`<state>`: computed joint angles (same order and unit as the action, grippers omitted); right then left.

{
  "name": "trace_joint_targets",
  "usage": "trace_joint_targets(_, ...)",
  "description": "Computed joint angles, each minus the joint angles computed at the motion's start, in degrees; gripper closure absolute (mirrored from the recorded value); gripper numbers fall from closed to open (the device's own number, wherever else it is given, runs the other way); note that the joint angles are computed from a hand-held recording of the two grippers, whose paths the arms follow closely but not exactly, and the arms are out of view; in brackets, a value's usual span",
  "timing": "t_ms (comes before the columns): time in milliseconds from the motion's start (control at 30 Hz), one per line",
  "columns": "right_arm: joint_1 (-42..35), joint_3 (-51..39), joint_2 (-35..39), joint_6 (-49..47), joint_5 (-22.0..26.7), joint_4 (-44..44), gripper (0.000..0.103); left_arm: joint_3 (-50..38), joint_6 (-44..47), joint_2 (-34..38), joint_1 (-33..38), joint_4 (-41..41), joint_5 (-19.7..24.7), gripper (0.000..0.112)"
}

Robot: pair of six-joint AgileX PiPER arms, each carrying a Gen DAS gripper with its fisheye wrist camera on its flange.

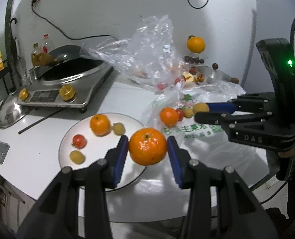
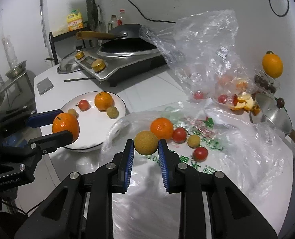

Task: Organize fruits
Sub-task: 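Carry the mandarin and yellow fruit in both tools over the white plate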

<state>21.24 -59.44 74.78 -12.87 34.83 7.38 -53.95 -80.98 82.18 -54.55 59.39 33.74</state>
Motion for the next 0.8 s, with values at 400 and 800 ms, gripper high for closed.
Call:
trace_joint_targets(400, 4.85, -3.31, 5.05, 6.61, -1.37, -4.37, 0.076, 2.89, 3.48, 0.86, 6.83, -2.32, -7.53, 0.071)
trace_joint_targets(800, 5.01, -6.82, 8.81, 6.78, -1.10, -4.31, 0.076, -0.44, 13.17, 8.77, 12.24, -10.73, -14.32, 0.071)
